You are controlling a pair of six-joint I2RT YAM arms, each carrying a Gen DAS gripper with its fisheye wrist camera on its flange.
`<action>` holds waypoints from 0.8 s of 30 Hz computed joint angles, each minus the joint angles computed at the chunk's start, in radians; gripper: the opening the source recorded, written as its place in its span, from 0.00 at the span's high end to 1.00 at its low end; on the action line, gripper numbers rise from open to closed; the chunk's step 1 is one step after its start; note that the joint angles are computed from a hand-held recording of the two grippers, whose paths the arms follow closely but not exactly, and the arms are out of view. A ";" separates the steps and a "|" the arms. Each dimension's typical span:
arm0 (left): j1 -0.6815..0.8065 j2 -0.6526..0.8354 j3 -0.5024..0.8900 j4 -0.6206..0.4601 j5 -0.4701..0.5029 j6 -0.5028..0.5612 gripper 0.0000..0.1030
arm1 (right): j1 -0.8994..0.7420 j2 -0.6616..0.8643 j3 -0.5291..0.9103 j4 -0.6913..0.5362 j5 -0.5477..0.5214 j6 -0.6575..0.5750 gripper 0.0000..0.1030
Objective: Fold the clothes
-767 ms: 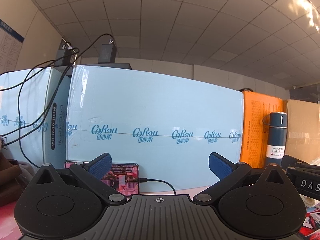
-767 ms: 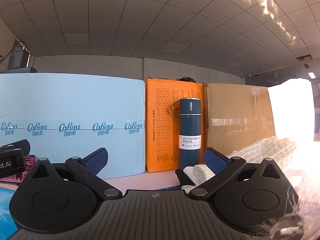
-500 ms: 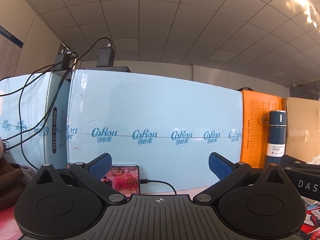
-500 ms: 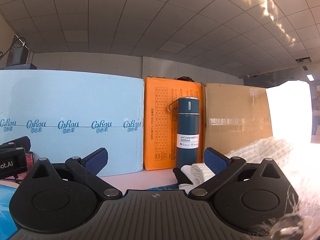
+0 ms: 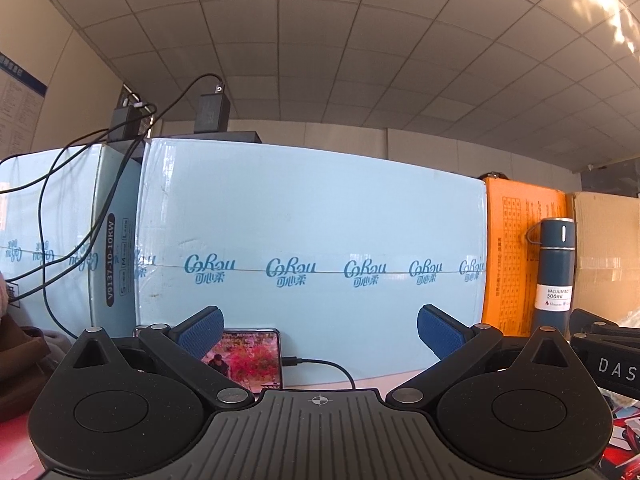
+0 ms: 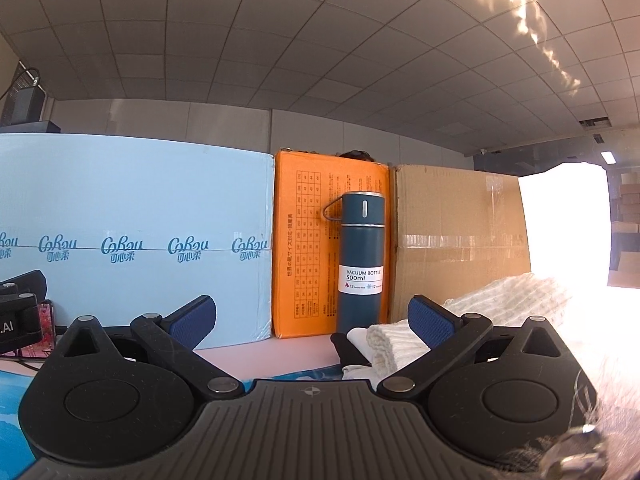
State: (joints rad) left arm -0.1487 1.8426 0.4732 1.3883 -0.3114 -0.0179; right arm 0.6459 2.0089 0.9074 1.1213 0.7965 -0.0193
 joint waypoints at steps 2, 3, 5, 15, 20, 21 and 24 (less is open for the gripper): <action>-0.006 -0.005 -0.002 -0.004 -0.007 0.002 0.00 | 0.002 0.001 0.003 -0.003 0.003 -0.003 0.00; -0.008 -0.006 -0.004 -0.005 -0.012 0.006 0.00 | 0.003 0.002 0.004 0.000 0.004 -0.007 0.00; -0.016 -0.004 -0.008 0.011 -0.024 0.018 0.00 | 0.005 0.005 0.004 0.009 0.007 -0.015 0.00; -0.006 -0.028 -0.030 -0.003 0.097 0.044 0.00 | 0.013 0.005 -0.007 0.033 0.043 -0.012 0.00; -0.004 -0.024 -0.036 0.017 0.128 0.048 0.00 | 0.009 0.001 -0.010 0.026 0.083 0.017 0.00; -0.002 -0.025 -0.033 0.010 0.129 0.043 0.00 | 0.008 0.000 -0.010 0.025 0.087 0.020 0.00; 0.005 -0.032 -0.027 -0.015 0.132 0.027 0.00 | 0.008 -0.004 -0.014 0.020 0.081 0.022 0.00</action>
